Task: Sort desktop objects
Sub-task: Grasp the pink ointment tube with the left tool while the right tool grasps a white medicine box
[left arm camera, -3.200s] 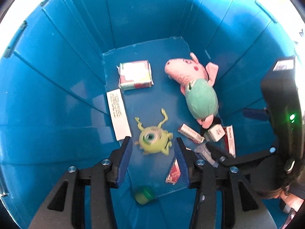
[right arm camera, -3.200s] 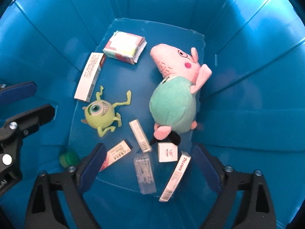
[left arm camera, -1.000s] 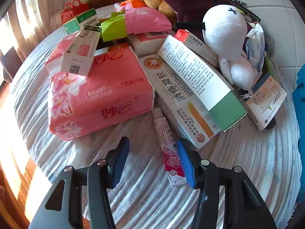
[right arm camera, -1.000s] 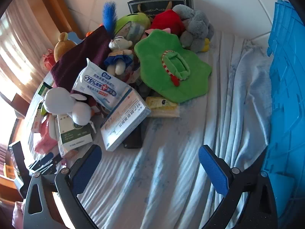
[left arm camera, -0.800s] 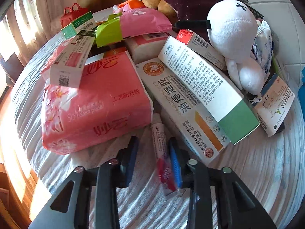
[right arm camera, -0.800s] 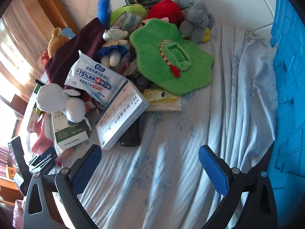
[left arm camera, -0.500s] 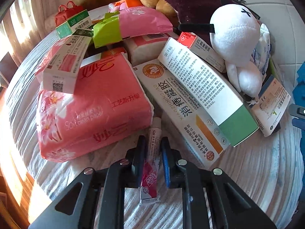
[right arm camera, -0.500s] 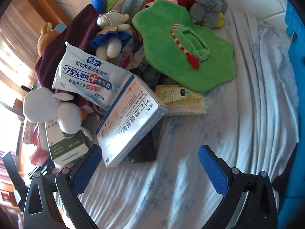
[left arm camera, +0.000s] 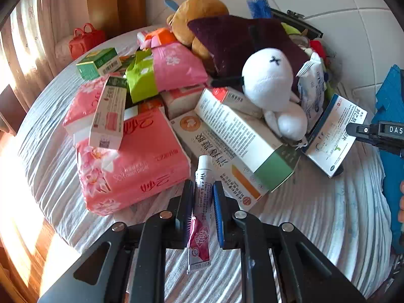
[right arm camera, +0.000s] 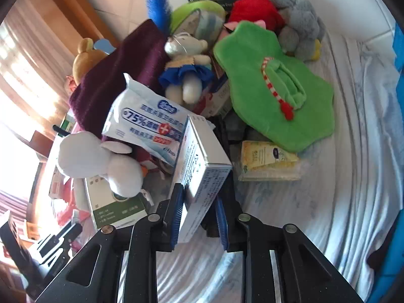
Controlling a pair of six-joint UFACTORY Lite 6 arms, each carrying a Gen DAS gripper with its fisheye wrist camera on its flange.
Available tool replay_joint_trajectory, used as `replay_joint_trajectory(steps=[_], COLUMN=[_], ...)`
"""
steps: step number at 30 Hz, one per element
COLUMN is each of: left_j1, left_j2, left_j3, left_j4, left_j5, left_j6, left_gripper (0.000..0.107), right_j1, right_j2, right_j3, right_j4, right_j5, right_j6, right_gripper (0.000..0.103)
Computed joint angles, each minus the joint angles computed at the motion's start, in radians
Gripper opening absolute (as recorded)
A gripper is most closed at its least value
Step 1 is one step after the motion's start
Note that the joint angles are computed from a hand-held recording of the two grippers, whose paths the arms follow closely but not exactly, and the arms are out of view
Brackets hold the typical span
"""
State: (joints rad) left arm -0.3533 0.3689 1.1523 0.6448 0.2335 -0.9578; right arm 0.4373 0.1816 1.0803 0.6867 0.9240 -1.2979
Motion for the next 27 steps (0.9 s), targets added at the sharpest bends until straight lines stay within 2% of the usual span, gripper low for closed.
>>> replay_joint_trajectory(steps=[4, 9, 13, 18, 22, 27], left_j1=[-0.041, -0.064, -0.130, -0.215, -0.278, -0.366], left_j2=[-0.037, -0.054, -0.065, -0.041, 0.009, 0.122], left_j3=[0.055, 0.153, 0.217, 0.335, 0.463, 0.704], left_j4=[0.044, -0.044, 0.016, 0.073, 0.038, -0.009], left_j5=[0.039, 0.066, 0.107, 0.166, 0.185, 0.219], left_j6=[-0.033, 0.100, 0.056, 0.031, 0.089, 0.188], left_gripper=[0.016, 0.016, 0.016, 0.016, 0.016, 0.016], right_j1=[-0.048, -0.144, -0.259, -0.446, -0.601, -0.742], right_j2=[-0.125, -0.229, -0.289, -0.289, -0.234, -0.091], right_j3=[-0.040, -0.051, 0.002, 0.154, 0.337, 0.627], right_j4=[0.012, 0.034, 0.073, 0.171, 0.271, 0.375], right_j5=[0.058, 0.157, 0.283, 0.467, 0.620, 0.727], right_j6=[-0.071, -0.177, -0.238, -0.298, -0.304, -0.230], right_gripper=[0.017, 0.017, 0.017, 0.017, 0.017, 0.017])
